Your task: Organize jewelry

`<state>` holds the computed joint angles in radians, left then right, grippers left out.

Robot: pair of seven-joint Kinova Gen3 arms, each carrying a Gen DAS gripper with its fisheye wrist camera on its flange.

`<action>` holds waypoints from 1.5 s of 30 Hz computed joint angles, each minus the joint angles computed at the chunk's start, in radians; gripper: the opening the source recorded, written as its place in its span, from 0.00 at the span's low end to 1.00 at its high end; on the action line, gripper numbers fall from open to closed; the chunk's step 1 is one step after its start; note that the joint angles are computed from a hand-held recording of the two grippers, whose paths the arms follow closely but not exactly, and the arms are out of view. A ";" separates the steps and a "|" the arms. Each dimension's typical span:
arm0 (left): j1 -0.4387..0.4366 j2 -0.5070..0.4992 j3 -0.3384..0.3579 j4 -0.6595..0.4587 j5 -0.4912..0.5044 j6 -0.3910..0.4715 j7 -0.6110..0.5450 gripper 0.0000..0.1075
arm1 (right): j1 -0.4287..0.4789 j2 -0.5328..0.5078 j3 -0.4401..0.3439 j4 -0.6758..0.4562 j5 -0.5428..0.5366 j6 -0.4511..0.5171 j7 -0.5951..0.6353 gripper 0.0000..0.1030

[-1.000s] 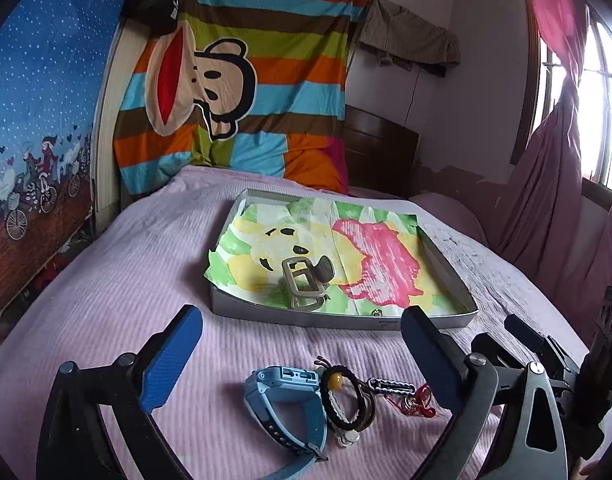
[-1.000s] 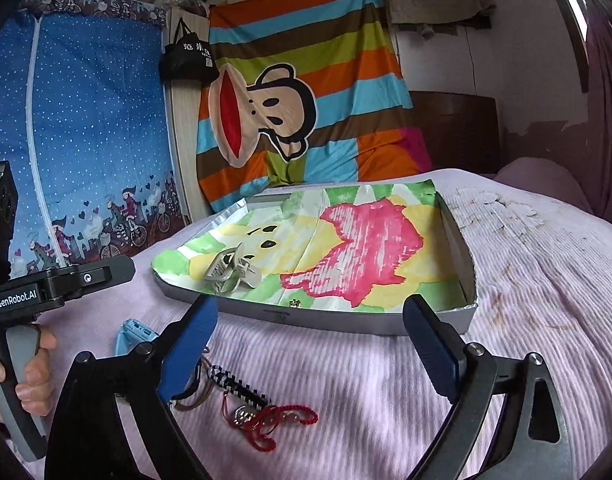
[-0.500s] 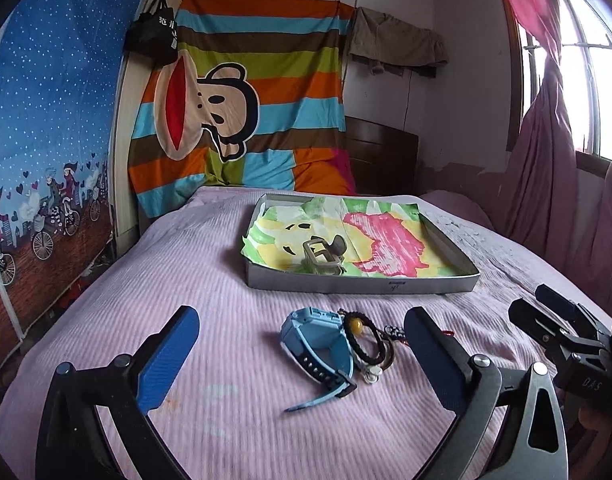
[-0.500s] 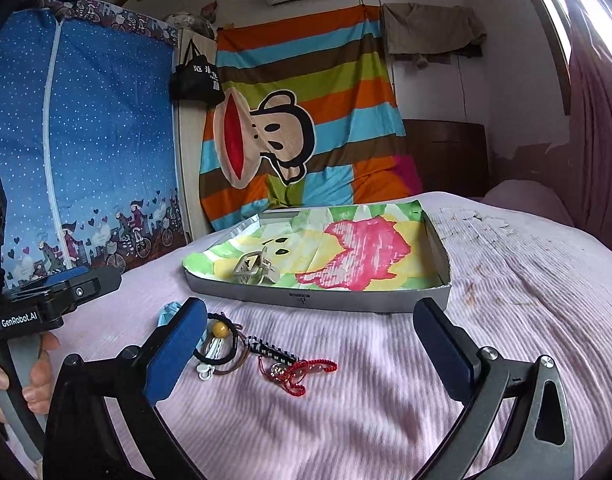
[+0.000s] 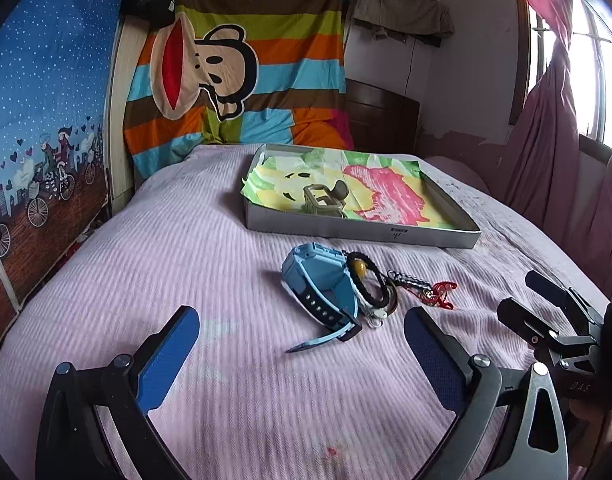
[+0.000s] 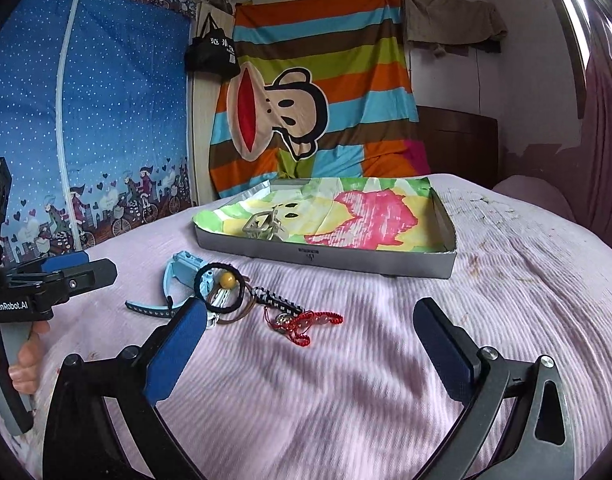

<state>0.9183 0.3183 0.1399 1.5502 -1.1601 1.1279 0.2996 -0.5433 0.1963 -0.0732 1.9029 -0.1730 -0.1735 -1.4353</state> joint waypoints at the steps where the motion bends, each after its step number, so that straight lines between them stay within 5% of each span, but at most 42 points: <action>1: -0.008 0.000 0.002 0.000 0.012 -0.011 -0.009 0.96 | 0.022 0.006 -0.022 -0.009 0.019 0.014 -0.013 0.98; 12: -0.080 -0.014 -0.002 -0.002 0.145 -0.146 -0.121 0.96 | 0.193 0.066 -0.197 -0.086 0.179 0.143 -0.139 0.98; 18: -0.102 -0.009 -0.019 -0.023 0.197 -0.200 -0.202 0.80 | 0.217 0.094 -0.229 -0.129 0.185 0.208 -0.138 0.97; 23: -0.131 -0.015 -0.040 -0.014 0.231 -0.288 -0.227 0.61 | 0.233 0.126 -0.252 -0.185 0.161 0.278 -0.099 0.70; 31: -0.142 -0.024 -0.074 0.013 0.240 -0.366 -0.169 0.40 | 0.296 0.195 -0.313 -0.274 0.056 0.372 -0.014 0.46; 39: -0.173 -0.037 -0.097 0.054 0.249 -0.462 -0.087 0.28 | 0.273 0.232 -0.294 -0.326 -0.008 0.416 0.069 0.38; 45: -0.162 -0.028 -0.100 0.050 0.235 -0.454 -0.075 0.16 | 0.253 0.246 -0.269 -0.351 -0.033 0.452 0.091 0.37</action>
